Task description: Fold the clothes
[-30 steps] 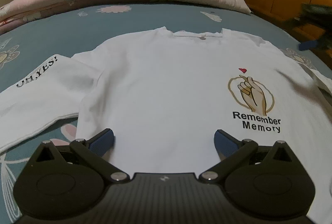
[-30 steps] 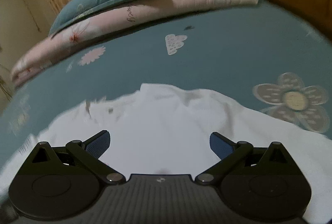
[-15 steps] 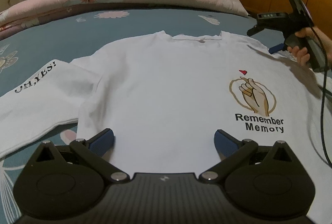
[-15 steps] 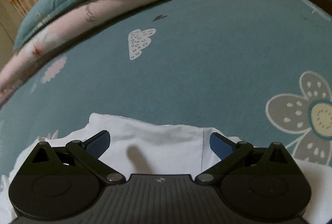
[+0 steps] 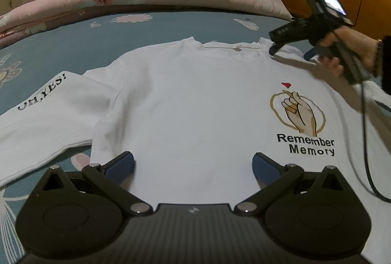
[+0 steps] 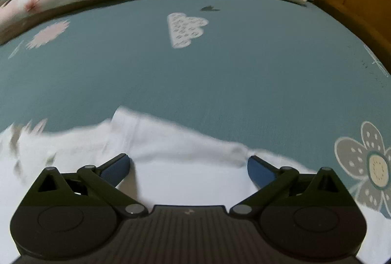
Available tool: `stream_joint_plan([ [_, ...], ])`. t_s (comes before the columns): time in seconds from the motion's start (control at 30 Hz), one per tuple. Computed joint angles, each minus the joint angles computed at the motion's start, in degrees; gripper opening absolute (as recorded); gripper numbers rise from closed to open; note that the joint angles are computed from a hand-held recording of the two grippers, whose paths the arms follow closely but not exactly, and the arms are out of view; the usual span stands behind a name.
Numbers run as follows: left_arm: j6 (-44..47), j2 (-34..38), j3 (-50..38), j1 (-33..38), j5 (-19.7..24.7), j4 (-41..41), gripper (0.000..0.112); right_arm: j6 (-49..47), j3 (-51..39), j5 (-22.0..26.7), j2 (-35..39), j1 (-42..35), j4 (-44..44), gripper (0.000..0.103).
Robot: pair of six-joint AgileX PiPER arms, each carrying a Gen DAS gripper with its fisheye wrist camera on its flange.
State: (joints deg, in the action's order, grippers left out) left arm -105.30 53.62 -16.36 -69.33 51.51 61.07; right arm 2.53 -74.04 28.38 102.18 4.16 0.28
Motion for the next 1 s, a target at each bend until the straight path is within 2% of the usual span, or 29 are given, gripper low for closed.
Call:
stream_joint_plan([
  [0.07, 0.1, -0.1, 0.0, -0.1, 0.1, -0.1, 0.102, 1.6, -2.2, 0.4, 1.5, 0.3, -2.4, 0.103],
  [0.13, 0.2, -0.2, 0.0, -0.3, 0.3, -0.3, 0.102, 0.0, -4.6, 2.9, 2.2, 0.0, -1.6, 0.103],
  [0.27, 4.4, -1.2, -1.5, 0.5, 1.0, -3.5, 0.102, -4.5, -3.4, 6.2, -2.1, -0.7, 4.0, 0.103],
  [0.43, 12.0, -6.1, -3.4, 0.2, 1.8, -8.3, 0.102, -16.4, -4.3, 15.4, -7.8, 3.1, 13.5, 0.103],
  [0.53, 17.6, -10.9, -3.9, 0.4, 1.1, -10.9, 0.102, -21.3, -7.8, 21.5, -7.5, 7.0, 20.0, 0.103],
  [0.6, 20.9, -12.4, -4.0, 0.2, 1.5, -11.6, 0.102, -21.9, -10.1, 23.8, -6.2, 10.3, 22.2, 0.103],
  [0.67, 23.6, -11.8, -4.0, 0.9, 2.0, -12.2, 0.102, -20.4, -10.4, 22.4, -5.2, 15.2, 20.8, 0.101],
  [0.73, 26.7, -10.6, -3.8, 4.0, 0.6, -13.7, 0.102, -18.1, -12.7, 22.3, -1.7, 19.3, 18.7, 0.093],
  [0.8, 30.8, -10.3, -3.2, 9.3, -3.3, -16.3, 0.102, -18.5, -15.3, 24.7, 2.2, 21.4, 20.5, 0.087],
  [0.87, 34.3, -10.4, -2.7, 13.6, -6.8, -18.7, 0.102, -18.2, -16.6, 24.4, 5.0, 24.0, 20.2, 0.085],
  [0.93, 32.9, -10.1, -2.5, 12.5, -6.2, -17.8, 0.102, -16.3, -18.1, 22.9, 7.4, 26.5, 16.8, 0.086],
  [1.0, 31.2, -9.6, -2.4, 11.0, -5.3, -16.8, 0.102, -12.0, -18.8, 19.4, 8.5, 29.7, 10.3, 0.087],
])
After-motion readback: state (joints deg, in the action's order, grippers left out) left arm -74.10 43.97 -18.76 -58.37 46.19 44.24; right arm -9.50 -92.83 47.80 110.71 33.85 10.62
